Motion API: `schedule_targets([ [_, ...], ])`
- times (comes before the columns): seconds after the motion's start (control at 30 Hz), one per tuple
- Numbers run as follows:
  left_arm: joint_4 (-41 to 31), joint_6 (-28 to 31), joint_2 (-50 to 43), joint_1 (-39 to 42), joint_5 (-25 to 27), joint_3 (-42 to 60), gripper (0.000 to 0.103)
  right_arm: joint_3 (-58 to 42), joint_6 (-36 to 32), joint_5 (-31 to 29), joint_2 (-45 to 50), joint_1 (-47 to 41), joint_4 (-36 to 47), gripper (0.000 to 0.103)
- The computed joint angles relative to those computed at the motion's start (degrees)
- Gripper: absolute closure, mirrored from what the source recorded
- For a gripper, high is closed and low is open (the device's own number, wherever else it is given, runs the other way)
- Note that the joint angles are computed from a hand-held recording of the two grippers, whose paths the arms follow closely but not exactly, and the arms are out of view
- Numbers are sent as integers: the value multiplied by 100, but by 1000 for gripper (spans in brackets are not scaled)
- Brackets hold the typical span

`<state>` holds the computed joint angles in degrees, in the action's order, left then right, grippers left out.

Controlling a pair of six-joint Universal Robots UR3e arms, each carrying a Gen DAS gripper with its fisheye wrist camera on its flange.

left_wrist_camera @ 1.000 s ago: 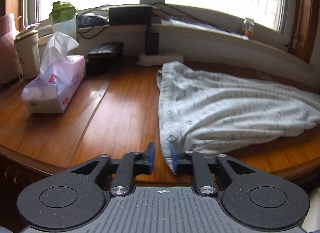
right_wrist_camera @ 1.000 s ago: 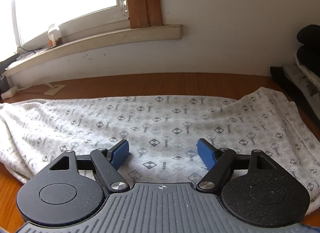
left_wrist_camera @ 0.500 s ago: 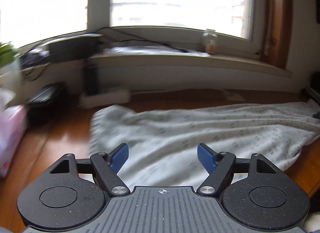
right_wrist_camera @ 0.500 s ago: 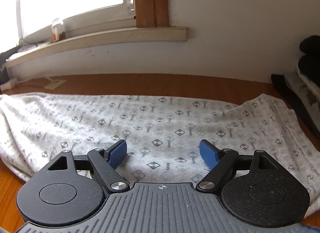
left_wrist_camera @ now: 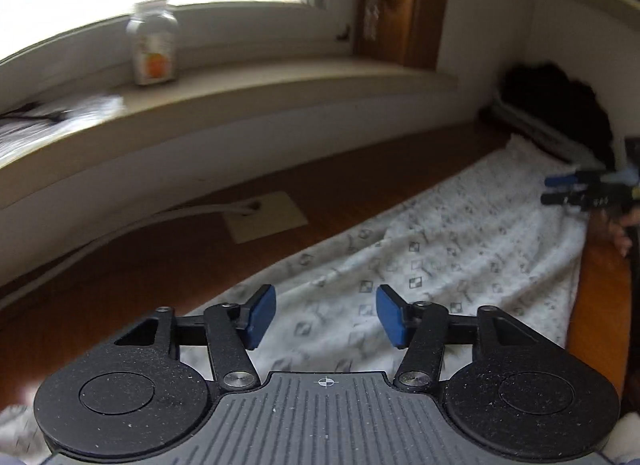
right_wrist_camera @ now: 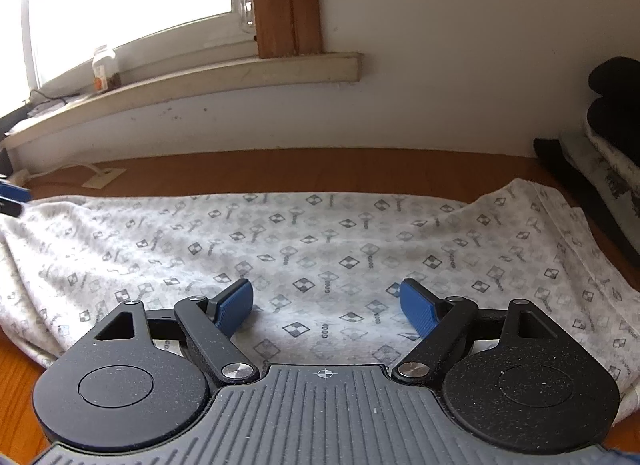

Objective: Fold clothes

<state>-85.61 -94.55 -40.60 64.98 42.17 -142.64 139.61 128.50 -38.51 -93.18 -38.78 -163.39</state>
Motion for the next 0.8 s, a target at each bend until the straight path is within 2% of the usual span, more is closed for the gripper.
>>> schedule_targets([
  [0.07,1187,-590,-356,-494,120,-306,43,52,1,94,-25,-82,-2,23],
  [0.17,2021,-972,-611,-759,118,-589,43,100,-124,557,-91,-458,259,25],
  [0.2,2034,-964,-616,-741,103,-626,43,68,75,573,36,-518,-132,25],
  [0.27,2133,-989,-676,-763,105,-656,43,-110,860,367,524,-515,-1479,25],
  [0.33,2183,-1004,-745,-790,105,-633,43,-892,1492,-19,1144,-322,-1867,25],
  [0.4,2316,-1059,-880,-850,98,-589,51,-1797,2017,-495,1748,-88,-1892,25],
  [0.47,2536,-1184,-1073,-946,102,-537,53,-2781,2518,-1119,2394,205,-1696,27],
  [0.53,2857,-1354,-1278,-1061,131,-530,55,-3708,2737,-1323,2914,360,-1031,32],
  [0.63,3317,-1591,-1579,-1225,179,-521,56,-4458,2901,-1569,3379,576,-663,33],
  [0.7,3657,-1765,-1791,-1317,187,-545,54,-4810,2849,-1642,3539,674,-236,44],
  [0.77,3970,-1918,-1983,-1384,188,-572,53,-4675,2633,-1799,3554,714,-517,72],
  [0.8,4049,-1935,-2039,-1395,179,-585,53,-4535,2569,-1818,3522,690,-712,75],
])
